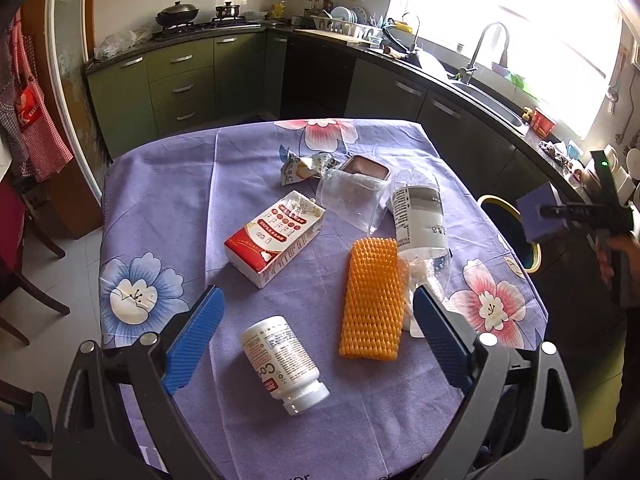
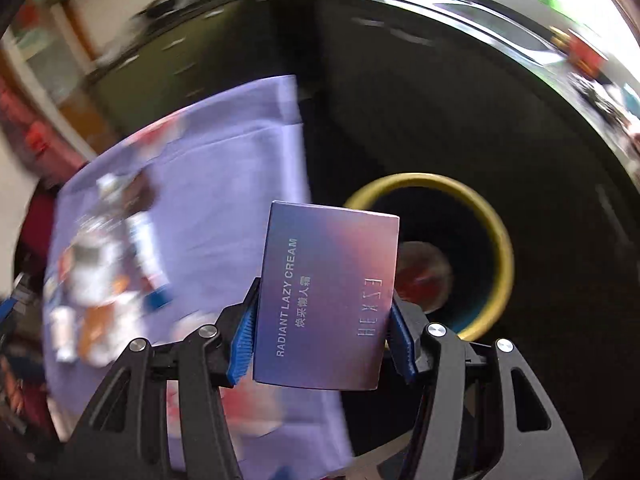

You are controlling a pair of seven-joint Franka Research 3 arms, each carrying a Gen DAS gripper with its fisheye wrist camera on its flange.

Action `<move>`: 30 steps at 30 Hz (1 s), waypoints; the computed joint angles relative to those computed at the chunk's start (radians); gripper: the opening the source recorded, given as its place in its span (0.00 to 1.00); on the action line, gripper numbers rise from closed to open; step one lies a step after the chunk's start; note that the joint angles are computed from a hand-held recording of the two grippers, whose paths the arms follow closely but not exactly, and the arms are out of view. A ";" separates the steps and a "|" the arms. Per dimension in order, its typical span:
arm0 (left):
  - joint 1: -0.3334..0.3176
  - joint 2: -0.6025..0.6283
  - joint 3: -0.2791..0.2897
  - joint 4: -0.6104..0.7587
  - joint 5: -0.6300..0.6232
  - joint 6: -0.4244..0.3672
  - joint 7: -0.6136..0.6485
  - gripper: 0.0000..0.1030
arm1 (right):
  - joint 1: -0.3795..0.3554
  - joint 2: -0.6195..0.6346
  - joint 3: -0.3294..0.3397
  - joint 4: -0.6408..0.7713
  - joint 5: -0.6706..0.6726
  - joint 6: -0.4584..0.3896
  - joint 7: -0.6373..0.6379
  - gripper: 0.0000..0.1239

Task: Collect trash
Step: 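Release the purple cream box into the yellow bin with the right gripper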

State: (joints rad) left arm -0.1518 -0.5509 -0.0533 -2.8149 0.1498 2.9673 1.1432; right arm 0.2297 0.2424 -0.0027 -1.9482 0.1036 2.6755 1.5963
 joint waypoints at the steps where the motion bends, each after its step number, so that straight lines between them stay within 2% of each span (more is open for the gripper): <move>1: 0.002 0.005 -0.004 0.004 0.001 -0.002 -0.002 0.88 | 0.002 0.019 -0.016 0.019 -0.020 -0.006 0.026 0.45; 4: 0.007 0.014 -0.011 0.014 0.004 -0.011 -0.005 0.88 | -0.001 0.122 -0.063 0.119 -0.077 -0.043 0.104 0.45; 9: 0.031 0.021 -0.029 0.026 0.019 -0.031 -0.024 0.88 | -0.039 0.269 -0.068 0.263 -0.051 -0.089 0.115 0.46; 12: 0.037 0.031 -0.034 0.035 0.024 -0.041 -0.034 0.88 | -0.053 0.324 -0.078 0.311 -0.026 -0.064 0.139 0.54; 15: 0.037 0.037 -0.037 0.040 0.030 -0.049 -0.036 0.88 | -0.083 0.309 -0.054 0.286 0.018 -0.028 0.112 0.54; 22: 0.034 0.055 -0.046 0.045 0.038 -0.046 -0.049 0.89 | -0.127 0.186 -0.008 0.130 0.123 0.031 -0.008 0.54; 27: 0.042 0.058 -0.060 0.041 0.052 -0.064 -0.069 0.89 | -0.105 0.113 -0.011 0.025 0.143 0.089 -0.037 0.58; 30: 0.052 0.051 -0.073 0.036 0.066 -0.090 -0.084 0.89 | -0.112 0.092 0.007 -0.014 0.180 0.095 -0.076 0.58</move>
